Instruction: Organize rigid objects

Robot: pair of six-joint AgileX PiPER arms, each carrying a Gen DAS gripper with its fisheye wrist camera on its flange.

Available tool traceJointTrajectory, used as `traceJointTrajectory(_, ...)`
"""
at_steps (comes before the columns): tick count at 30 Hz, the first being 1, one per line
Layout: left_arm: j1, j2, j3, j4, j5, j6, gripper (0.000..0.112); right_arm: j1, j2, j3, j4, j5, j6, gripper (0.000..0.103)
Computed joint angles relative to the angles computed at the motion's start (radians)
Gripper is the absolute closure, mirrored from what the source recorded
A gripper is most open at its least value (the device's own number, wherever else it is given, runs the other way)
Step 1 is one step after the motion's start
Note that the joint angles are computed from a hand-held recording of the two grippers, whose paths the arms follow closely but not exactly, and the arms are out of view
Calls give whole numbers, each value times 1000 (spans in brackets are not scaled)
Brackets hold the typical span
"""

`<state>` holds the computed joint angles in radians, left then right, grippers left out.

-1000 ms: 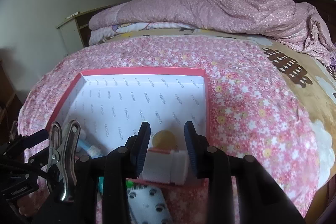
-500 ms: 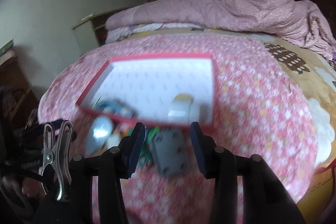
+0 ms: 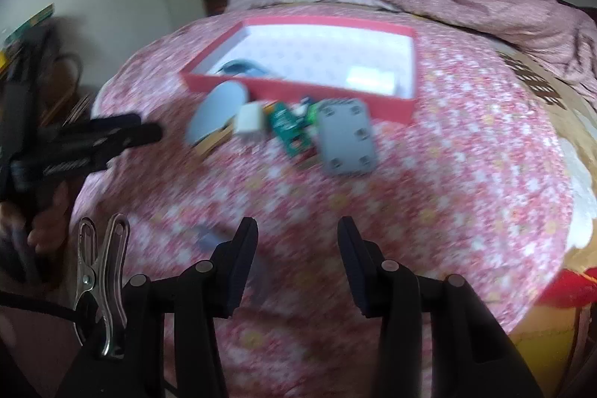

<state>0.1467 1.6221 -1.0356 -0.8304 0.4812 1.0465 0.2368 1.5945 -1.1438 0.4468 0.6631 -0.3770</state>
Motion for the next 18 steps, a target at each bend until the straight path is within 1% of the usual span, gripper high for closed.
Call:
traceJointTrajectory(2, -1, 5, 3, 0, 10, 5, 50, 12, -3, 10, 27, 18, -54, 57)
traceJointTrajectory(4, -4, 11, 6, 10, 15, 0, 50, 31, -3, 18, 21, 19, -67, 57)
traceJointTrajectory(10, -11, 20, 20, 22, 6, -1, 50, 109, 14, 35, -75, -32, -5, 57)
traceJointTrajectory(12, -10, 24, 23, 11, 5, 7, 50, 124, 12, 50, -103, -56, 20, 66)
traceJointTrajectory(13, -8, 26, 21, 3, 7, 13, 50, 131, 12, 55, -109, -63, 29, 76)
traceJointTrajectory(14, -5, 30, 18, -6, 13, 18, 50, 133, 12, 59, -111, -73, 35, 80)
traceJointTrajectory(16, 0, 43, 1, -15, 33, 12, 50, 133, 8, 68, -113, -91, 43, 85)
traceJointTrajectory(18, 0, 58, -20, -24, 44, 1, 50, 128, 5, 71, -130, -107, 71, 85)
